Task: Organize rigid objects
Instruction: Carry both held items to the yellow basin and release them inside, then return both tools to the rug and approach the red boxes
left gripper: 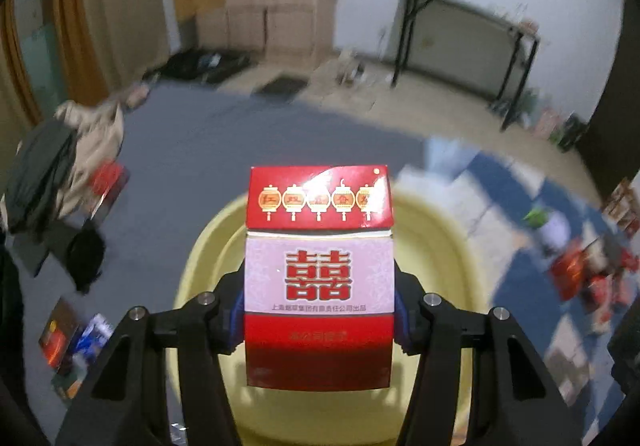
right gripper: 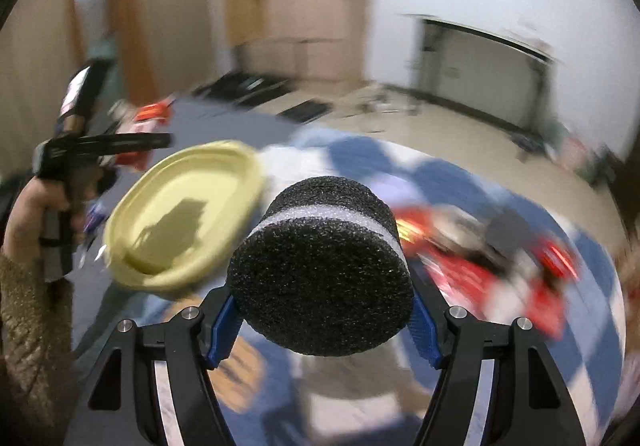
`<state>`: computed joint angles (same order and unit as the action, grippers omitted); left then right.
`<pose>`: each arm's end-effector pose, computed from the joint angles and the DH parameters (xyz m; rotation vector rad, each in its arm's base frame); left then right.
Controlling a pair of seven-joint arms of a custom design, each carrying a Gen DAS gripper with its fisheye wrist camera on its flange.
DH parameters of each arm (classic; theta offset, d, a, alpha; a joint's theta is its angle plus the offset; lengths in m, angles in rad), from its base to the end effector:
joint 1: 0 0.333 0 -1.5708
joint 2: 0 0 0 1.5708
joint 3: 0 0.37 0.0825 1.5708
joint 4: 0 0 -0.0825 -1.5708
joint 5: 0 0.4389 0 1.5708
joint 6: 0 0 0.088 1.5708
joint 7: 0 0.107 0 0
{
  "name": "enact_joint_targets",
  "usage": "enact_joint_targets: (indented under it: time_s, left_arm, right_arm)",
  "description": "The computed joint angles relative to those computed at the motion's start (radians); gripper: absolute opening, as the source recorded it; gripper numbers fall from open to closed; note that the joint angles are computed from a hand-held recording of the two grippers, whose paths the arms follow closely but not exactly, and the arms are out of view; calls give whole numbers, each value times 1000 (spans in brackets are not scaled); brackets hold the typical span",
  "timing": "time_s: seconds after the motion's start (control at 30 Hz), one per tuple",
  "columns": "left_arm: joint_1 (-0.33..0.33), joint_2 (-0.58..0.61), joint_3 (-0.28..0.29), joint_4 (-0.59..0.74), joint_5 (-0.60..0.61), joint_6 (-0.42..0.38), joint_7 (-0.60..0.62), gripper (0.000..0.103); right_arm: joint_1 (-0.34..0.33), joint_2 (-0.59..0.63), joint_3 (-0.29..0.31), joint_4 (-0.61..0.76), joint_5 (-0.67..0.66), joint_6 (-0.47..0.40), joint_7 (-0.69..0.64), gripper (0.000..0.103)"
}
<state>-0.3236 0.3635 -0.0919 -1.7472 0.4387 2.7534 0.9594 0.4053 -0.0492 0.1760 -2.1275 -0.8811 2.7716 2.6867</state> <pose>0.6918 -0.3148 0.4600 -1.7212 1.9796 -0.7395 0.4960 0.3677 0.5248 -1.8406 1.5177 -0.6924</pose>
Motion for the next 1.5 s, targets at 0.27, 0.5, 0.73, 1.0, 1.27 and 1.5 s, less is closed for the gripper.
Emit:
enact_joint_targets:
  time_s: [0.27, 0.5, 0.73, 1.0, 1.27, 1.5]
  left_arm:
    - [73, 68, -47, 24, -194, -24, 101, 57]
    - [47, 109, -19, 72, -190, -122, 78, 57]
    - [67, 110, -31, 66, -227, -108, 40, 65]
    - [15, 61, 31, 21, -178, -49, -46, 95]
    - [-23, -72, 129, -118, 87, 226, -413, 103]
    - [193, 12, -255, -37, -151, 285, 69, 103]
  right_arm:
    - [111, 416, 42, 506, 413, -273, -685, 70]
    - [183, 610, -2, 776, 520, -429, -854, 69]
    - [277, 731, -91, 975, 566, -546, -916, 70]
    - [302, 781, -136, 1038, 602, -542, -910, 95]
    - [280, 472, -156, 629, 515, -262, -720, 103]
    - [337, 27, -289, 149, -36, -289, 15, 103]
